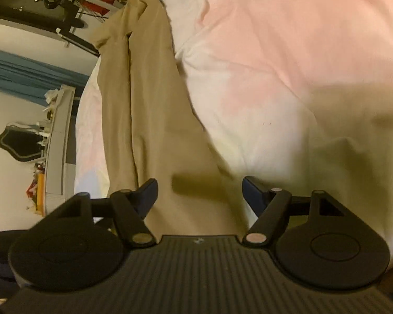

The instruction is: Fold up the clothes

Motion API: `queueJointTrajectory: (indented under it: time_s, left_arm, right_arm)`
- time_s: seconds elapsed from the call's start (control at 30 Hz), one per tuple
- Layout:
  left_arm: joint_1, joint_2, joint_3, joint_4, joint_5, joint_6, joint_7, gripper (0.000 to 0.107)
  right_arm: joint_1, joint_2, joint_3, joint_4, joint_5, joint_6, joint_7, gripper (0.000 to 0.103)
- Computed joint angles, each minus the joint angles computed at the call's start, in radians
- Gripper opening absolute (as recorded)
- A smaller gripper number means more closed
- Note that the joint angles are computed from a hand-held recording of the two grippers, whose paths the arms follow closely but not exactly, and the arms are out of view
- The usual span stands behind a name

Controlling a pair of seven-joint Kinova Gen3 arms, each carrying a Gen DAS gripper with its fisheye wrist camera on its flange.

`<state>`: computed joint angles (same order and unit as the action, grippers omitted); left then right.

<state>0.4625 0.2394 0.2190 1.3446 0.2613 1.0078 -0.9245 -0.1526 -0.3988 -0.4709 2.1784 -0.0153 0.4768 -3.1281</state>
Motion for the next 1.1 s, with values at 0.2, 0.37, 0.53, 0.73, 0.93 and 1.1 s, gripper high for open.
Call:
queueJointTrajectory:
  time_s: [0.2,0.37,0.53,0.73,0.93,1.1]
  left_arm:
    - [-0.030,-0.001,0.021,-0.007,0.088,0.088,-0.085,0.041]
    - [-0.054,-0.004,0.014,0.021,0.160,0.094,-0.104,0.046]
    - [-0.073,0.007,0.011,0.027,0.209,0.075,-0.101,0.062]
    - [-0.094,-0.012,0.008,0.075,0.258,0.012,-0.101,0.013]
    - [-0.134,-0.070,0.014,0.087,0.357,-0.036,-0.175,0.008]
    - [-0.140,-0.162,0.008,0.059,0.407,-0.079,-0.229,0.008]
  right_arm:
    - [-0.122,-0.005,0.086,0.031,-0.105,-0.064,0.067,0.073]
    - [-0.116,0.011,0.078,0.005,-0.121,-0.033,0.090,0.068]
    - [-0.119,0.066,0.046,-0.083,-0.068,0.077,0.114,0.035]
    - [-0.123,0.065,0.029,-0.147,0.016,0.144,0.073,0.013]
    - [-0.088,-0.044,0.054,-0.179,0.047,0.151,0.104,0.012]
    - [-0.020,-0.113,0.053,-0.294,0.079,0.201,0.196,0.012]
